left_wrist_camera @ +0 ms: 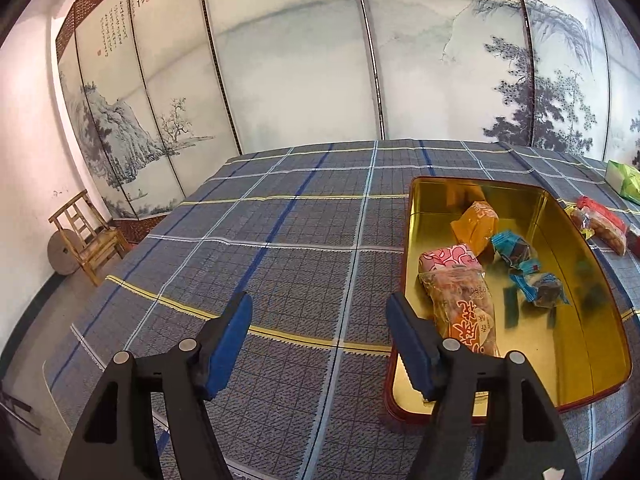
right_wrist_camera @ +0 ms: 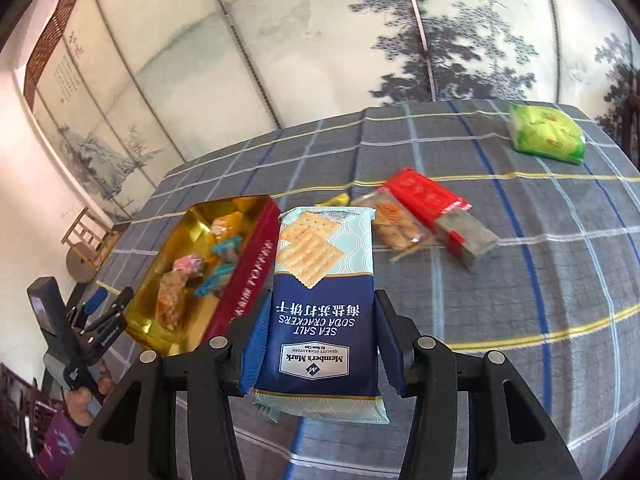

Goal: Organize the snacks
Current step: 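Carry the soda cracker pack into the tin and open the right tool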

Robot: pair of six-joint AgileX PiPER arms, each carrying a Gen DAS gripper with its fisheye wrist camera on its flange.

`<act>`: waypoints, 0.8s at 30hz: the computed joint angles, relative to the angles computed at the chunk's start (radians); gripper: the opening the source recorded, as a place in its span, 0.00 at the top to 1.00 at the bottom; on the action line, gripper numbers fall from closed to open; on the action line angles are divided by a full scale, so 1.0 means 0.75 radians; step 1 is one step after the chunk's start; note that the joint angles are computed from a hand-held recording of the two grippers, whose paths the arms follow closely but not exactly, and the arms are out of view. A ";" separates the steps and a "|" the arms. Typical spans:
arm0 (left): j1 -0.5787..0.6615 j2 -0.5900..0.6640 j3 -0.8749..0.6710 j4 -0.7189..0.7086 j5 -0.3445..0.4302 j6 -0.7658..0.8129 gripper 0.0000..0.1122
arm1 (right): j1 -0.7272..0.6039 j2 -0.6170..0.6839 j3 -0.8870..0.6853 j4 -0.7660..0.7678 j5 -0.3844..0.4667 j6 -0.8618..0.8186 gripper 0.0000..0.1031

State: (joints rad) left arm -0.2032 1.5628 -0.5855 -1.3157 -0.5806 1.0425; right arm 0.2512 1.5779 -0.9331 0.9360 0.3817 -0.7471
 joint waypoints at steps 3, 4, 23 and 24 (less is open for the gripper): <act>0.033 -0.001 0.014 0.060 0.032 -0.052 0.41 | -0.020 -0.016 -0.016 0.034 0.107 -0.083 0.51; 0.042 -0.003 0.016 0.066 0.038 -0.058 0.41 | -0.009 -0.018 -0.014 0.038 0.121 -0.098 0.51; 0.235 -0.097 0.030 0.073 0.229 0.002 0.39 | -0.046 0.262 -0.355 -0.244 0.367 0.032 0.51; 0.246 -0.103 0.028 0.066 0.243 0.012 0.39 | -0.017 0.287 -0.385 -0.268 0.351 0.078 0.51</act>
State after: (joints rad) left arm -0.0190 1.4858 -0.5645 -1.2659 -0.3983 1.0518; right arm 0.2382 1.7935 -1.2222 0.7353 0.6453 -0.6888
